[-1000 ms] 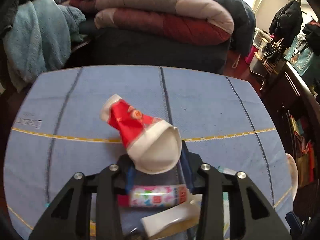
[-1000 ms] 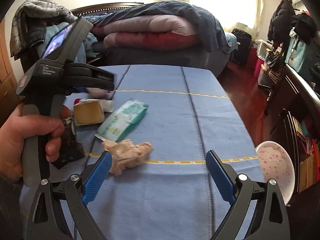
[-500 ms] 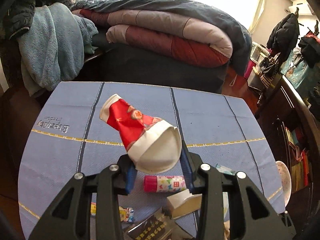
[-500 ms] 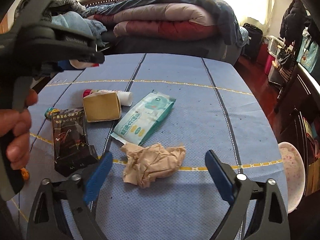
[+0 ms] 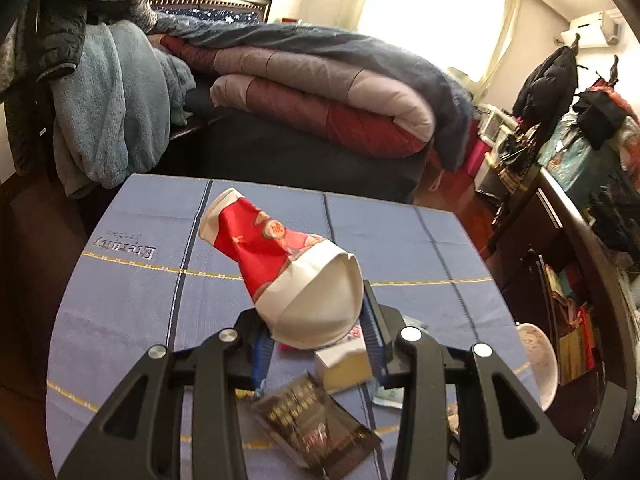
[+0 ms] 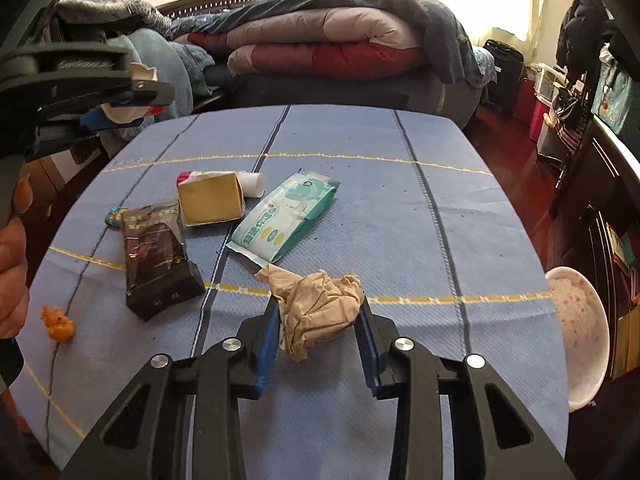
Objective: Collect trash
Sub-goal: 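Grasp the red-white paper cup with the left tool while the right tool grasps beige tissue, then carry the cup and beige tissue over the bin and release both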
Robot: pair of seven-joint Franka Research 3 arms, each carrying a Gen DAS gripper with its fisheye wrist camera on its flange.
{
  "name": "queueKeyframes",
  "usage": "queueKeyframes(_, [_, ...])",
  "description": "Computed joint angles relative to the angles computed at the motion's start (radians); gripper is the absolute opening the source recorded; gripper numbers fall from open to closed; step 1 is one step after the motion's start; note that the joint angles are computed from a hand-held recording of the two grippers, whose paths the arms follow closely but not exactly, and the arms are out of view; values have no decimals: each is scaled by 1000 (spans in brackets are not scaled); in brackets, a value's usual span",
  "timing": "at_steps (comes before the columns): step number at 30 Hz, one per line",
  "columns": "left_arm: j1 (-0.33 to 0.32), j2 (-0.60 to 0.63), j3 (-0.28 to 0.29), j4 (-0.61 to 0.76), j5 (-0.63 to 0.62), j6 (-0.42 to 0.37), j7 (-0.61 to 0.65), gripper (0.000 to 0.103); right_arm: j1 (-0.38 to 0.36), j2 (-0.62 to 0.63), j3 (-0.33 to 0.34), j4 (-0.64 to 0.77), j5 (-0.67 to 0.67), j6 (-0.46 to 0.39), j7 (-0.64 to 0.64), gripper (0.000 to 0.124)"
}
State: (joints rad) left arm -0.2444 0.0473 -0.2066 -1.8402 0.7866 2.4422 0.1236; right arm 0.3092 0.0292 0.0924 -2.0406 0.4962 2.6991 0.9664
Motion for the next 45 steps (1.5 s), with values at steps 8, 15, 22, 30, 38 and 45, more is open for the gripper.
queueKeyframes(8, [-25, -62, -37, -14, 46, -49, -28, 39, -10, -89, -21, -61, 91, -9, -61, 35])
queueKeyframes(15, [-54, -84, -71, 0, 80, -89, -53, 39, -16, -176, -56, -127, 146, -13, -113, 35])
queueKeyframes(22, [-104, -39, -99, 76, 142, -123, -58, 39, -30, -262, -92, -193, 174, 25, -133, 38])
queueKeyframes(30, [-208, 88, -87, 242, 203, -119, -23, 39, -69, -305, -148, -216, 204, 48, -138, 38])
queueKeyframes(38, [-324, 264, -39, 477, 193, -118, 97, 39, -118, -296, -180, -211, 212, 86, -128, 37])
queueKeyframes(45, [-412, 473, 13, 762, 113, -122, 270, 39, -167, -255, -203, -183, 218, 110, -118, 37])
